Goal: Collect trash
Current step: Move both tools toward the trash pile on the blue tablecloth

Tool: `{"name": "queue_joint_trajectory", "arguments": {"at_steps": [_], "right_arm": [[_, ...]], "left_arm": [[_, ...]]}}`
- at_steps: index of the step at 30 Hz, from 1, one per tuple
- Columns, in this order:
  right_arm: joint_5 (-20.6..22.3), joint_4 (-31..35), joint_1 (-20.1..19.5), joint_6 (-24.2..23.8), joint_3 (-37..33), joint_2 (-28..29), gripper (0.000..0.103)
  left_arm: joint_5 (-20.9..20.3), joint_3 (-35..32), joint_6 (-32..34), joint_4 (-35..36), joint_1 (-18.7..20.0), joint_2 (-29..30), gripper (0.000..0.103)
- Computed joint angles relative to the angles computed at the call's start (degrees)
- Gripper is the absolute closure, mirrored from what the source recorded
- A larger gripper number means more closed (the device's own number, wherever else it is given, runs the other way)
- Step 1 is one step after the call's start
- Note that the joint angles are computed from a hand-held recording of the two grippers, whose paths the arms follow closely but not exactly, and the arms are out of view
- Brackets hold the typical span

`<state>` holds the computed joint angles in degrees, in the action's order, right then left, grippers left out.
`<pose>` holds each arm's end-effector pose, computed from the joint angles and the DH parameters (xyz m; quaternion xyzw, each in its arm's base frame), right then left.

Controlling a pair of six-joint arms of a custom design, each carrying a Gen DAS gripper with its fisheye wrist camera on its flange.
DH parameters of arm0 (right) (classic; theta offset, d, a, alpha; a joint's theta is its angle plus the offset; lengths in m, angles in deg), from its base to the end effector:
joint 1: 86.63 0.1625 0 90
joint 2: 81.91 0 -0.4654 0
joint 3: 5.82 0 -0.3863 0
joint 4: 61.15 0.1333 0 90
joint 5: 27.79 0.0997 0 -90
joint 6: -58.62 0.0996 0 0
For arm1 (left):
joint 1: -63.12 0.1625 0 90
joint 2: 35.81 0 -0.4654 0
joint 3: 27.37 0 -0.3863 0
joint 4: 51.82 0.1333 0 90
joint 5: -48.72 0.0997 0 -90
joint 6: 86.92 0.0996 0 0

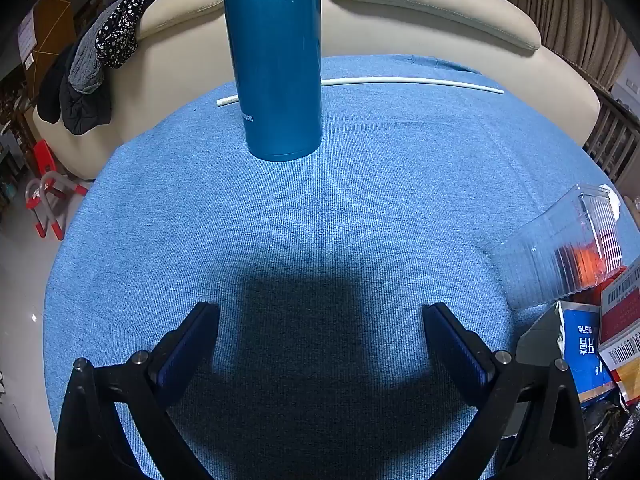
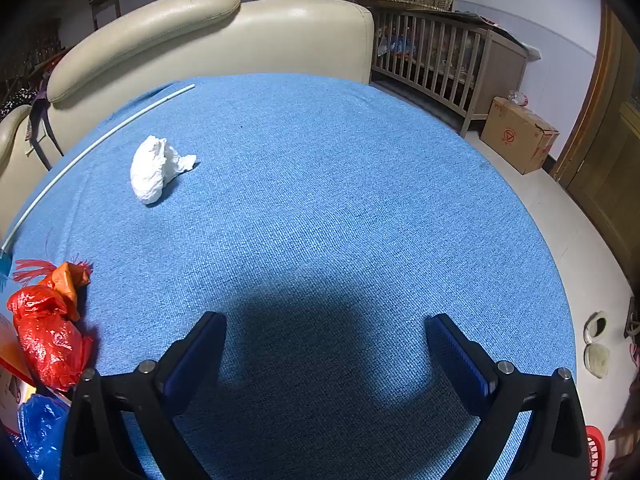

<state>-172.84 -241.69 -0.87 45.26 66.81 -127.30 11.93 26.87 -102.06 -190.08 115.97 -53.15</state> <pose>-0.0051 -0.7678 0.3804 -0.1817 -0.7718 0.3997 0.4600 -0.3511 -0.8163 0.0304 0.1263 0.8818 -0.2758 0.3610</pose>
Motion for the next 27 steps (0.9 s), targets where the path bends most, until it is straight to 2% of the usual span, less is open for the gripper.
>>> {"name": "queue_joint_trajectory", "arguments": {"at_steps": [23,25,27], "right_arm": [[-0.1,0.6,0.1,0.2,-0.5,0.3,0.0],[0.0,5.7,0.1,3.1,-0.3,-0.9,0.0],[0.1,4.4,0.6,3.3,1.1,-2.1,0.0]], "left_arm": [[-0.3,0.0,0.0,0.1,0.0,0.0,0.0],[-1.3,0.5,1.7,-0.3,0.2,-0.5,0.0],[-0.3,1.8,2.0,-1.1,0.2,-1.0,0.0]]}}
